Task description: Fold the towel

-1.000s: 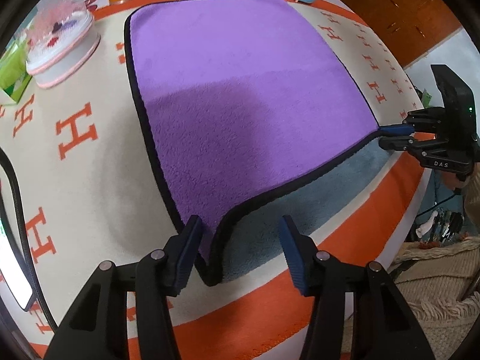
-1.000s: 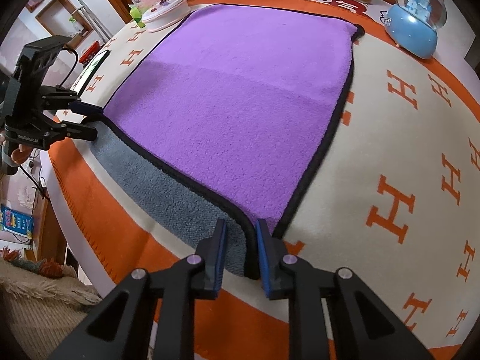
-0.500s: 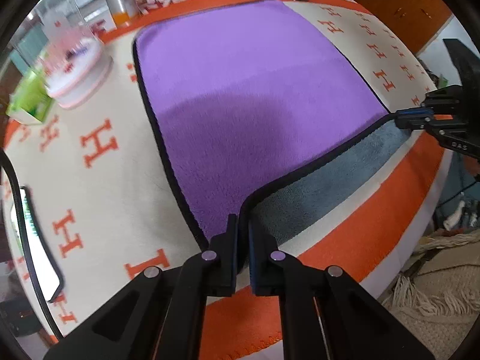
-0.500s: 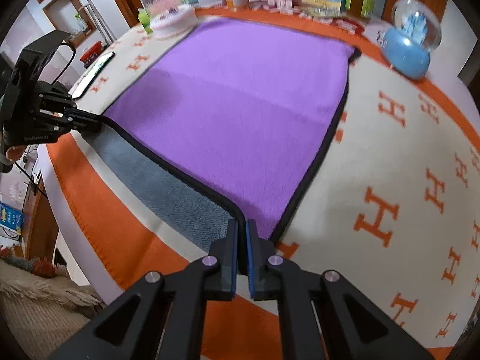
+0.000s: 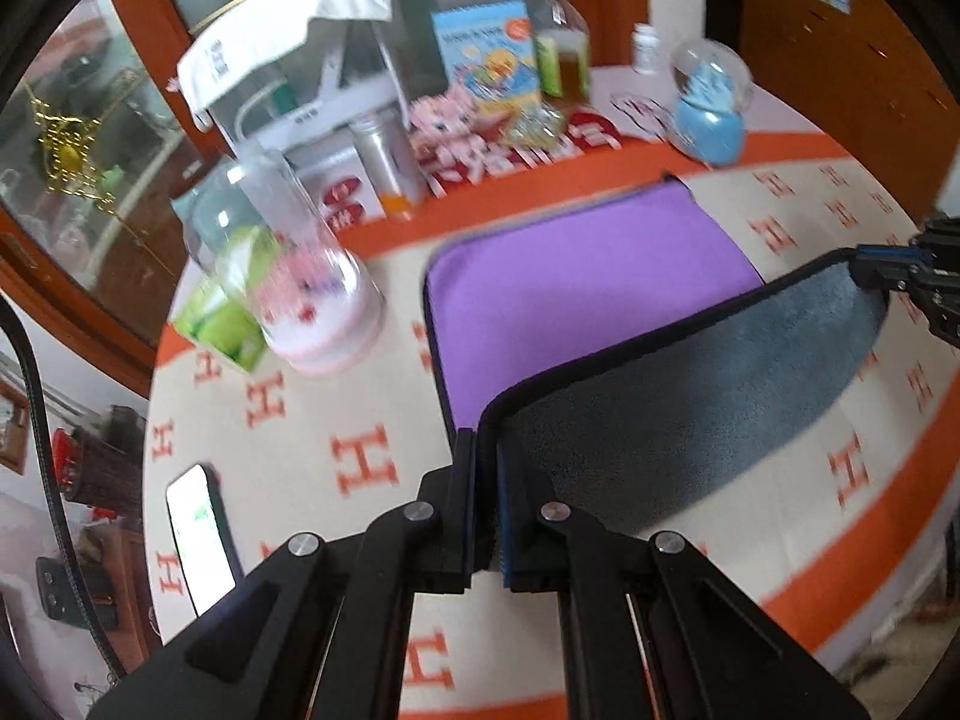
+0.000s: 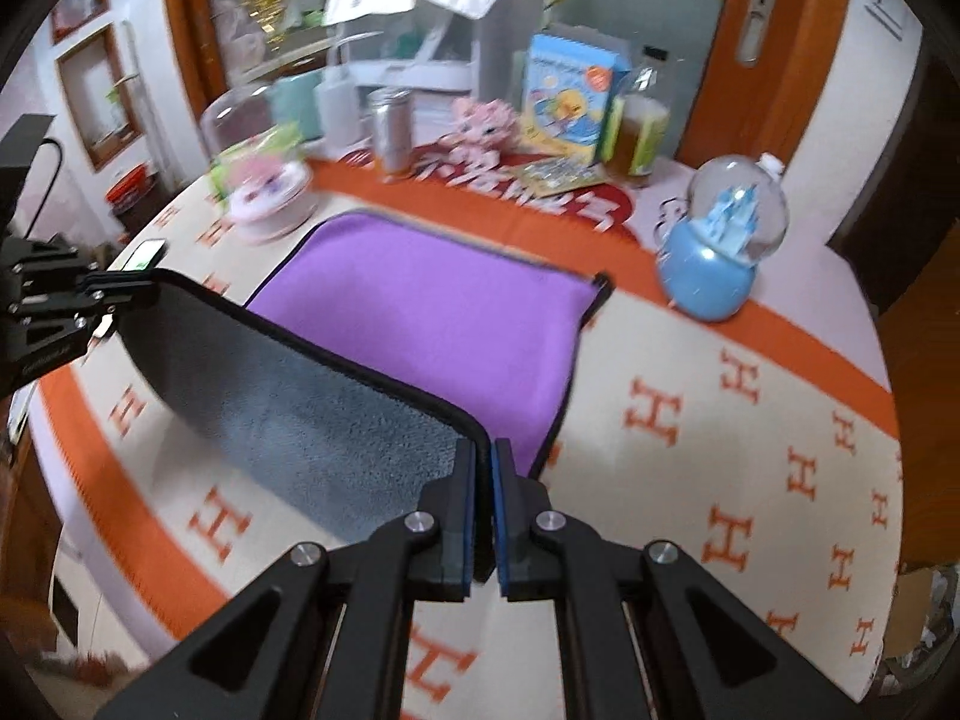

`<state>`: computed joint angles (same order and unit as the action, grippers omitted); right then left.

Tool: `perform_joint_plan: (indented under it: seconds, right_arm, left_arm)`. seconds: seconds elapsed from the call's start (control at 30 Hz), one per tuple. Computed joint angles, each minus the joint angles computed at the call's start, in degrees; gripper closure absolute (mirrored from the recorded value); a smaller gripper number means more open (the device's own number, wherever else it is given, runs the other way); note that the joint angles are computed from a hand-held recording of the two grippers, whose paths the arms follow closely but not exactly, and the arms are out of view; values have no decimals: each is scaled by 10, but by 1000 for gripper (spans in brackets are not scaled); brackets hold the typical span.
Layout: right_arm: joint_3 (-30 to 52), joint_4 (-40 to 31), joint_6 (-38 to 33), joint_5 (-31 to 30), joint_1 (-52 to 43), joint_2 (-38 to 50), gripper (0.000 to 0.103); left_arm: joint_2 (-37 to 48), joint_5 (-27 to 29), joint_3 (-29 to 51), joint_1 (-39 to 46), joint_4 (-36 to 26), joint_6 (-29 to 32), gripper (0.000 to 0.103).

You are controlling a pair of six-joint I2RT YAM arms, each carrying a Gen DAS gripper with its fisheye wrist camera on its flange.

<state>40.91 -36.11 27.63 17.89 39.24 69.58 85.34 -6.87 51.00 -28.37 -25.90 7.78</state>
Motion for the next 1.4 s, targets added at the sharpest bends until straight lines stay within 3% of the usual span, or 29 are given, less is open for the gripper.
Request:
perform_joint_plan:
  seconds: [0.2,0.53,0.87,0.97,1.0,1.13,1.2,1.3,1.4]
  right_arm:
    - [62,34,-40,24,-70,75,98]
    - [178,115,-41,42,-145,294,98]
    - [237,131,-52,25,-183,411,98]
    - [248,130,-50,26,-182,429,98]
    - [250,132,-50,24,-182,432,97]
    - [240,139,-31,14,-184,426,93]
    - [232,142,-19,8,-184,415,85]
    - [222,140,-9,17,-178,395,71]
    - [216,129,-1,27,-169,374,64]
  left_arm:
    - [132,-9,123,20,31,0,99]
    - [361,-42,331,23,30,-15,99]
    - [481,-56,444,16,-2,-42,99]
    - [503,-67,462,15,-9,-49,94]
    - [505,-69,464,15,-11,-50,89]
    - [495,-62,450,15,5,-64,40]
    - [476,-59,428,15,23,-65,28]
    - [451,-65,405,12,32,-66,20]
    - [425,-56,385,11,32,-70,17]
